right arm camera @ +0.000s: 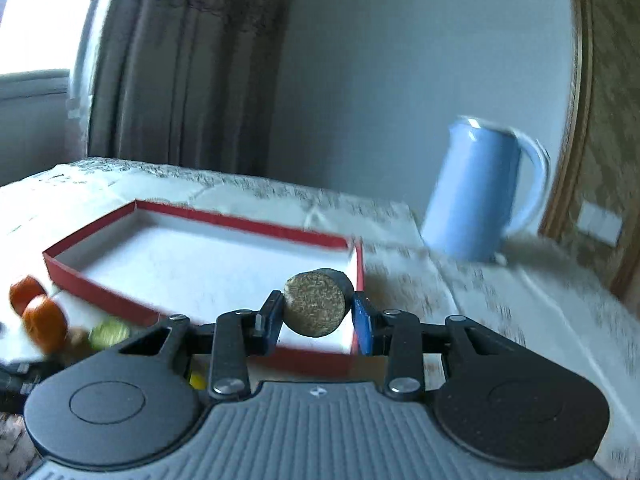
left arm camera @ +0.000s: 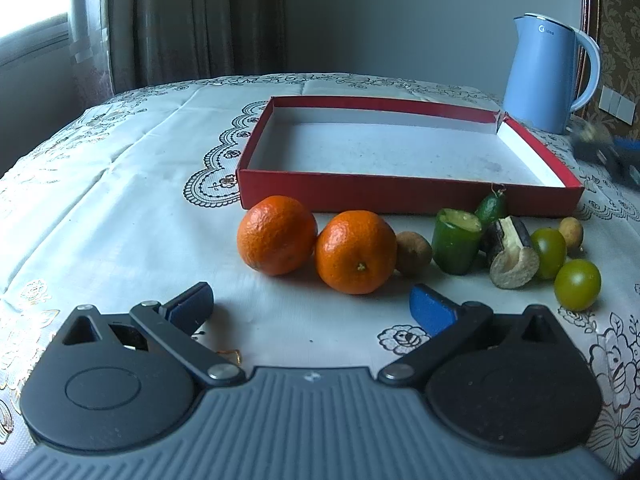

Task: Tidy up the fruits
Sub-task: 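Carry the eggplant piece into the red tray and open the right gripper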

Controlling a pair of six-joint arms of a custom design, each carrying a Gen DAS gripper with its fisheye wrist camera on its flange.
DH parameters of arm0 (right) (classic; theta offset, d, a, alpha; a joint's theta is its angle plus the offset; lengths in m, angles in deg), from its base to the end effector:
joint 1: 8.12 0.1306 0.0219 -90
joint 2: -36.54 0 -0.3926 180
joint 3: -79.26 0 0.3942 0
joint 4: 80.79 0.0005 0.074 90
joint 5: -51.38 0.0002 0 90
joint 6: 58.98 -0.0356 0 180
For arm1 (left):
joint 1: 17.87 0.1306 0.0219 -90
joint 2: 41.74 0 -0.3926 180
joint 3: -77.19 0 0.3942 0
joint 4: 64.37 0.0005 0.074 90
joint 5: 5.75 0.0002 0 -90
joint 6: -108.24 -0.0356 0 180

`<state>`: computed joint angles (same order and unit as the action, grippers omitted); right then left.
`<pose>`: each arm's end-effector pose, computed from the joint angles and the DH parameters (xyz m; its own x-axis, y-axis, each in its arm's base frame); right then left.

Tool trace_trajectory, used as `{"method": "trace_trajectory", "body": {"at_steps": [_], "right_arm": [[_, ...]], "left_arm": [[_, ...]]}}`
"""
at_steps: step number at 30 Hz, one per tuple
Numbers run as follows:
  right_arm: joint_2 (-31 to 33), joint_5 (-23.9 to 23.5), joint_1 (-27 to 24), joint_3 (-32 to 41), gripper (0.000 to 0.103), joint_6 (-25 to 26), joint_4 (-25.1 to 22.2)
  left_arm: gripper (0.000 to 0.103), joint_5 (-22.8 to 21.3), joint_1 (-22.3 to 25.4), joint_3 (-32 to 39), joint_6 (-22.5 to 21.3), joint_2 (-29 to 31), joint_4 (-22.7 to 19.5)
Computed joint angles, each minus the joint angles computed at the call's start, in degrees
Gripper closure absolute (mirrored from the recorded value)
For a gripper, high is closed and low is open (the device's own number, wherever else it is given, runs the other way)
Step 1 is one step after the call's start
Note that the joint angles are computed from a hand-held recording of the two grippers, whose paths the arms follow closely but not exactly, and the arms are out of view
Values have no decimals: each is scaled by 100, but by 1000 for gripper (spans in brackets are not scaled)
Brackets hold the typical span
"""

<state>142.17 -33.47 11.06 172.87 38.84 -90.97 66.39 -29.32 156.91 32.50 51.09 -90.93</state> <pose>0.5816 0.1984 0.3850 -0.3197 -0.2547 -0.9126 -0.2950 0.9421 -0.1596 0.5001 -0.0907 0.3643 -0.5959 -0.1185 -0.7942 -0.1952 0.9808 0.0001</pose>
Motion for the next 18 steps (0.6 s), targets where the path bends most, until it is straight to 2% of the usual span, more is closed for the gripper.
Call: {"method": "trace_trajectory", "body": {"at_steps": [2,5,12,15,16,17,18], "right_arm": [[274,27,31,362,67,128,-69],[795,-116,38,1117,67,146,-629],[1725,-235,33,2447,67,-271,-1851],[1908,-360,10,2749,67,-386,-2132],[1935,-421,2,2792,64,-379,-2179],[1911,-475,-8,2749,56,-398,-2128],[1882,-489,-12,2709,52,-397,-2106]], "left_arm": [[0,5,3,-2,1,-1,3],[0,12,4,-2,4,-1,2],[0,23,12,8,10,5,-5],[0,21,9,4,7,2,-3],[0,21,9,4,7,2,-3],[0,21,9,4,7,2,-3],[0,19,10,0,3,-1,3]]}}
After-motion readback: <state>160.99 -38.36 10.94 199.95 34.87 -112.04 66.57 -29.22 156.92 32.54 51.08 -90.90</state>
